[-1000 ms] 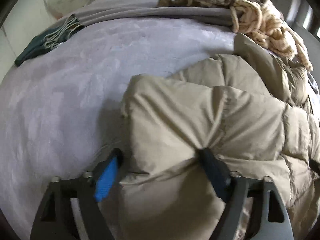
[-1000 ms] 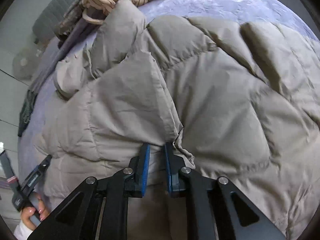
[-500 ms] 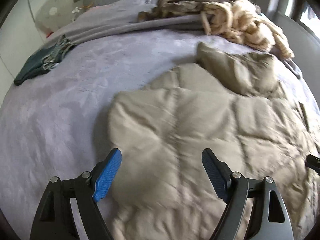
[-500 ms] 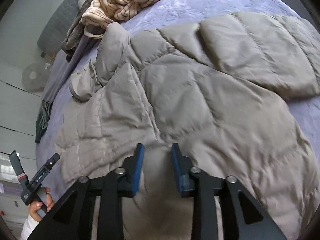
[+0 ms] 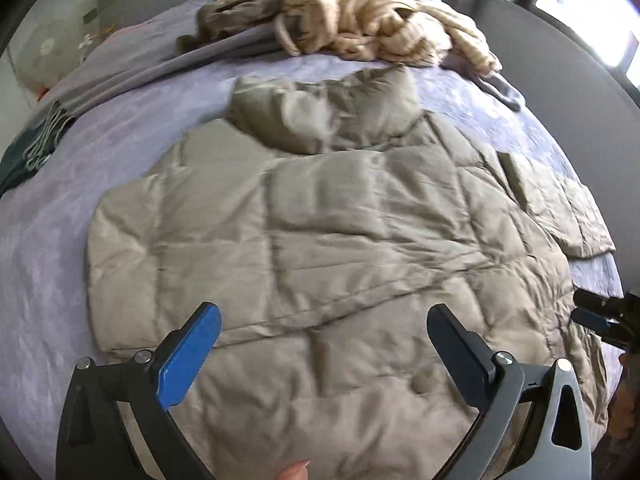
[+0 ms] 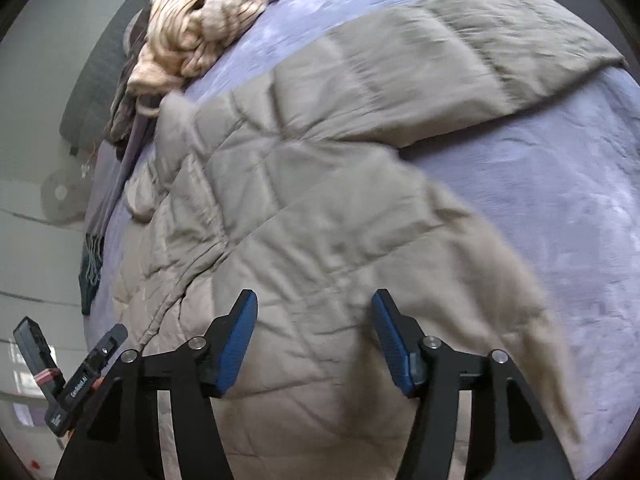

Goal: Fold large clothes

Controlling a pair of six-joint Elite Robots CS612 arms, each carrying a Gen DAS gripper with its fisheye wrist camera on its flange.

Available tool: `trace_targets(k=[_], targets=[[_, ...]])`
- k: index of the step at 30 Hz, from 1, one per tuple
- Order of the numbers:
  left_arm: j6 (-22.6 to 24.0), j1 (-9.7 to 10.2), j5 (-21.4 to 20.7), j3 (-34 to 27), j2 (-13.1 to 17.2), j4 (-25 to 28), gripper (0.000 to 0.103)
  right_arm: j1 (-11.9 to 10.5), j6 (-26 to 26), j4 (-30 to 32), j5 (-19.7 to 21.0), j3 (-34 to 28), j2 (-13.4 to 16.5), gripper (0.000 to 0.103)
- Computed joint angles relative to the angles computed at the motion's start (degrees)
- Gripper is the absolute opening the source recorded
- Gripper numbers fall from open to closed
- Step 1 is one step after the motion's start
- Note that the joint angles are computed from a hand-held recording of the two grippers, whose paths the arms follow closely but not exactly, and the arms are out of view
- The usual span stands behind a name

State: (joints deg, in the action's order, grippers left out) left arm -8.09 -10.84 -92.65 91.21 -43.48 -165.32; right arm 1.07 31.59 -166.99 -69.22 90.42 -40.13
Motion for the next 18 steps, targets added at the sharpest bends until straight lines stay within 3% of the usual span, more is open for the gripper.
trace_targets(k=[1, 5, 9, 11, 18], targets=[[-0.2, -0.33, -0.5, -0.1, 0.0, 0.1, 0.103, -0.6, 0.7, -1.1, 0.1, 0.6, -0.2, 0.081], [-1.0, -1.70, -0.7, -1.0, 0.4, 2.7, 0.103, -3.0, 4.0, -5.6, 0.8, 2.7, -0.6, 0.084], [-1.4, -3.27, -0.3, -1.8, 0.7, 5.1, 0.103, -5.7, 7.5, -8.8, 0.9, 4.0, -0.6, 0.103], [-1.2, -3.60, -1.8, -2.1, 0.9, 6.3, 0.103, -6.8, 9.3, -10.1, 1.3, 4.6, -0.5, 0.103], [-2.8, -5.89, -0.2, -2.8, 0.9, 8.6, 0.103, -10.1, 16.3, -15.3, 1.0, 4.9, 0.8, 0.103]])
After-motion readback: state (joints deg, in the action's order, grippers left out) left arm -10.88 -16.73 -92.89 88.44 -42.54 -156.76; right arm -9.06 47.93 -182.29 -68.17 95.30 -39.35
